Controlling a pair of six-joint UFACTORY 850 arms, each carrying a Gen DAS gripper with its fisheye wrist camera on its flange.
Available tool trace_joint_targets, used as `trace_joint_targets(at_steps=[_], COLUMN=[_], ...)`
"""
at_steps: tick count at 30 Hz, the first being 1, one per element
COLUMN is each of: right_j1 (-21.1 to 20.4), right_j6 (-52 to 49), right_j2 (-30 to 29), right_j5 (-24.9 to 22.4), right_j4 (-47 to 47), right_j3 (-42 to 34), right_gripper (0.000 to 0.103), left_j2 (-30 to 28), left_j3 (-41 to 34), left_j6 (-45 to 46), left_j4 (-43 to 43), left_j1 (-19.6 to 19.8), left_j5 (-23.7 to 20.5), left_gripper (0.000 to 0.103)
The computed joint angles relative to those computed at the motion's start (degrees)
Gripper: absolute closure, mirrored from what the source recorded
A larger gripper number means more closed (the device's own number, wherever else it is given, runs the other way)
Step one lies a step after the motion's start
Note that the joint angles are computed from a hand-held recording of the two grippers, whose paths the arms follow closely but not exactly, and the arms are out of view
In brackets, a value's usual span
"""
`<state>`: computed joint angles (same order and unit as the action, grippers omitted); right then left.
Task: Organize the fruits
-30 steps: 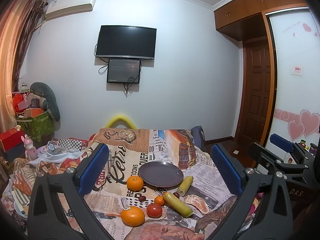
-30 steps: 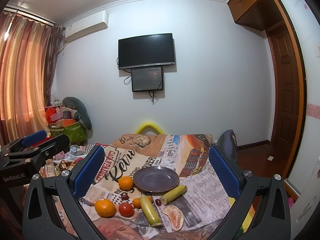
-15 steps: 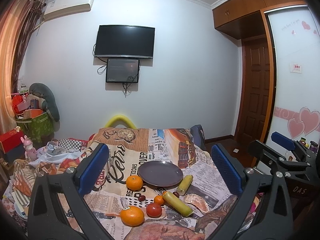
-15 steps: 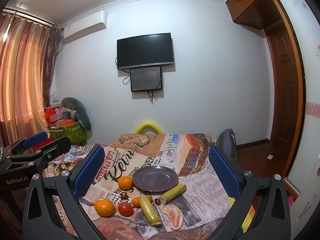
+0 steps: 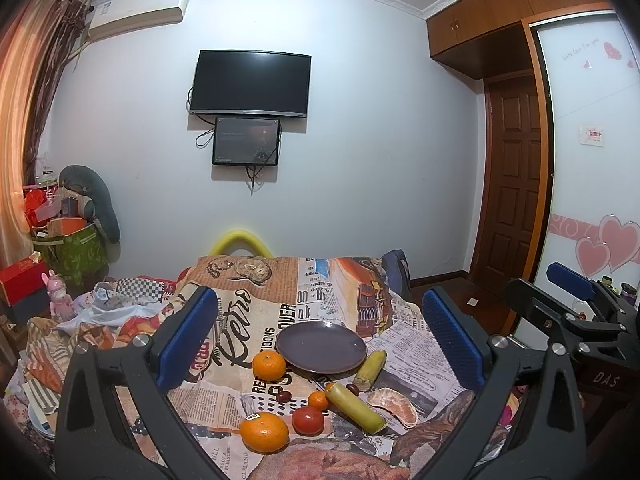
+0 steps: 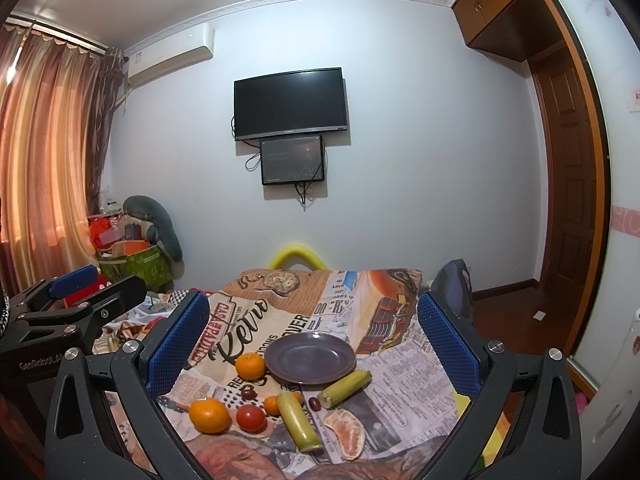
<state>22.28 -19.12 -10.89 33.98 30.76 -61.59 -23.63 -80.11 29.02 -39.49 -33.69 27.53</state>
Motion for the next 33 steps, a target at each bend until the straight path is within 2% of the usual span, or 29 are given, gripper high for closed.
trace_joint_targets(at_steps=[33], right_j1=[-0.37], right_j6=[-0.32], right_j2=[-0.94], right_j5=[-1.12], right_j4=[0.02], right_j3=[-0.58], right_gripper=[0.0], left_j2=[-0.89], left_j3=[-1.03], left_j6=[-0.19], left_j4=[-0.38], left_j1=[0.8], left_j5=[-1.3], left_gripper=[0.0])
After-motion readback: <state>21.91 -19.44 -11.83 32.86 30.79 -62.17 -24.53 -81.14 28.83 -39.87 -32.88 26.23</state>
